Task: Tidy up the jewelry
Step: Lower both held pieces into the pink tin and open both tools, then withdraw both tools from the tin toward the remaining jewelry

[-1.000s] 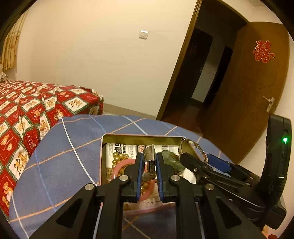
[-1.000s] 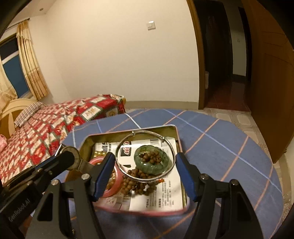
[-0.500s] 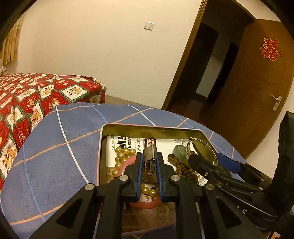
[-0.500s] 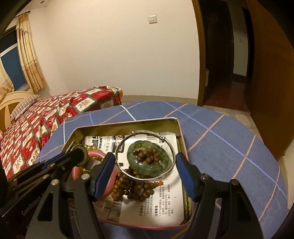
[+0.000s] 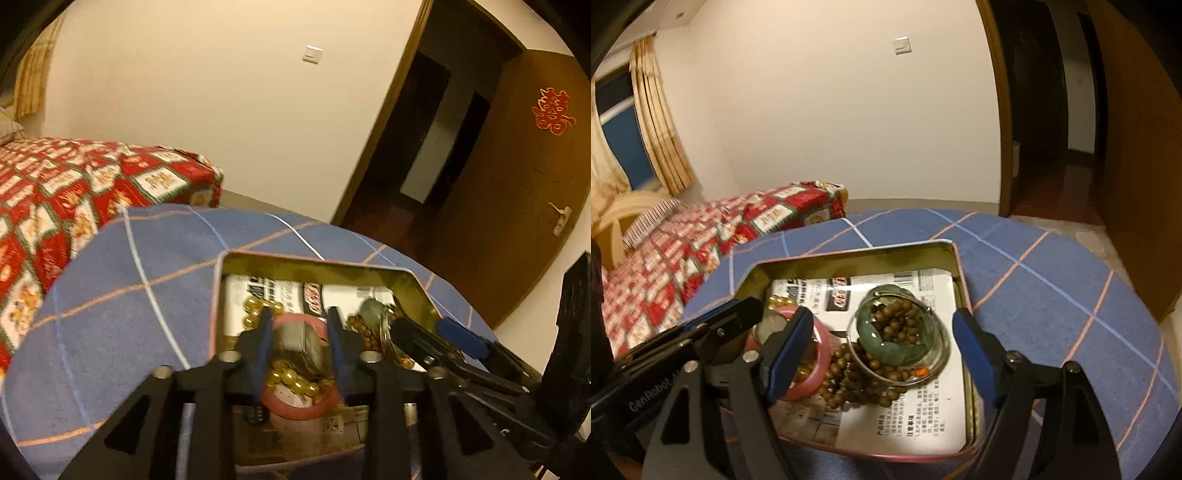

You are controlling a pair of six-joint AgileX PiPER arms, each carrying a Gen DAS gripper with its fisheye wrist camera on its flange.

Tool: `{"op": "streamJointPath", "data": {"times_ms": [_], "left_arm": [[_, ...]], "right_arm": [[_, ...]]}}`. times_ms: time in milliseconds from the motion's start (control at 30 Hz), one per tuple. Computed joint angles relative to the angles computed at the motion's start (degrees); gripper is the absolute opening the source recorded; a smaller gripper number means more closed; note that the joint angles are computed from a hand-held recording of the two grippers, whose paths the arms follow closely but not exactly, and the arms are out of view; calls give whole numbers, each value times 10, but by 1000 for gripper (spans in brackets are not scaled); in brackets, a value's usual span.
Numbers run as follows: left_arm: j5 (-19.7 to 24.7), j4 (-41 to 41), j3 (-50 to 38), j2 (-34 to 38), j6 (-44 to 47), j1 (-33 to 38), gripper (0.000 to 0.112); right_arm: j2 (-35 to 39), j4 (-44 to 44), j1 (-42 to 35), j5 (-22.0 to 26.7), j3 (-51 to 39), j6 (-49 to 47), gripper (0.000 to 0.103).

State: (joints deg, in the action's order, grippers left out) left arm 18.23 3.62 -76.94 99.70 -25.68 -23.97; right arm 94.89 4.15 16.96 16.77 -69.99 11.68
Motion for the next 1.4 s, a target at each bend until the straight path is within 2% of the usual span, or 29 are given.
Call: {"op": "streamJointPath", "data": {"times_ms": [67,133,167,400,567,800,933,1067,1400], "left_arm": [[11,40,0,-11,-45,-2,55],[12,46,8,-27,-57,-1,65],[14,65,11,-32,-76,-3,66],[61,218,45,-78,-203,-37,67],[74,249,87,-119,-241,-55,67],[117,347,145,-182,-357,-100,67],[121,348,185,-223,-386,-109,67],[154,381,212,-246,-416,-135,67],[205,383,294,-339,-417,-146,67]], "right_arm": [[-6,66,-11,-8,8,-52,81],[-10,58,-9,-9,9,-41,81],[-11,32,-3,-6,8,-15,82],[-48,-160,40,40,17,169,82],[-79,-199,60,66,39,215,83],[-135,-272,102,90,78,292,85],[-161,-308,127,93,105,335,87],[-181,-348,153,103,133,381,87],[-221,-328,181,109,184,389,87]]}}
